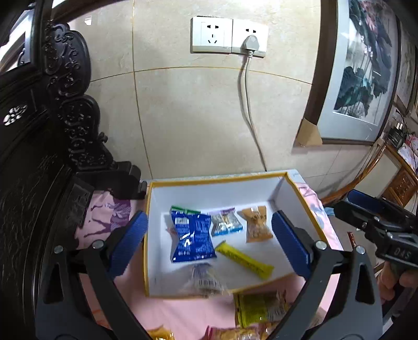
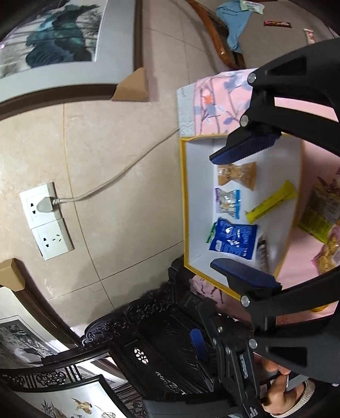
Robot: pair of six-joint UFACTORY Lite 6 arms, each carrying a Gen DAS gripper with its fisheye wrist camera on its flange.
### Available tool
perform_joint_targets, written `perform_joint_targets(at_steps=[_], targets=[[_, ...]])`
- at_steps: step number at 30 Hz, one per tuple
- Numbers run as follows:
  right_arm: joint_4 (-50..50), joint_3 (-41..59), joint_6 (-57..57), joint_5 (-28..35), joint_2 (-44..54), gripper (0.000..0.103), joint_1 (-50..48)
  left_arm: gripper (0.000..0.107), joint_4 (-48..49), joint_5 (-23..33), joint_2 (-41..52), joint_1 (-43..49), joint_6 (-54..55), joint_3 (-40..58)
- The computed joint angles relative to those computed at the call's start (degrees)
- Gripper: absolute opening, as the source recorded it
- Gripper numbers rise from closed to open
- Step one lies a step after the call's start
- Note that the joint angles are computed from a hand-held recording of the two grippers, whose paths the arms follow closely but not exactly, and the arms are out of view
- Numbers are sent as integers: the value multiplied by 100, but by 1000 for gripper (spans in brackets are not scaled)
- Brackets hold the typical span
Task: Organize snacks
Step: 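Carry the bar and package into the yellow box and open both grippers, then move both grippers back from the box to the remaining snacks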
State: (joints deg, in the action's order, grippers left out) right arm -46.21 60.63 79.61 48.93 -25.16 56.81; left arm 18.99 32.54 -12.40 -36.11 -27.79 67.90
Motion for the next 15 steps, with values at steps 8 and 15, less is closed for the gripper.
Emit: perform_joint_targets(at_steps=[8,15], targets=[[-260,-1160,1410,1942,-1308,75,2132,99,637,748,-1716,-604,-883,-1409],[211,-2457,3935,4032,-2118,75,5394,99,479,1753,-3410,-1096,-1313,-2755]])
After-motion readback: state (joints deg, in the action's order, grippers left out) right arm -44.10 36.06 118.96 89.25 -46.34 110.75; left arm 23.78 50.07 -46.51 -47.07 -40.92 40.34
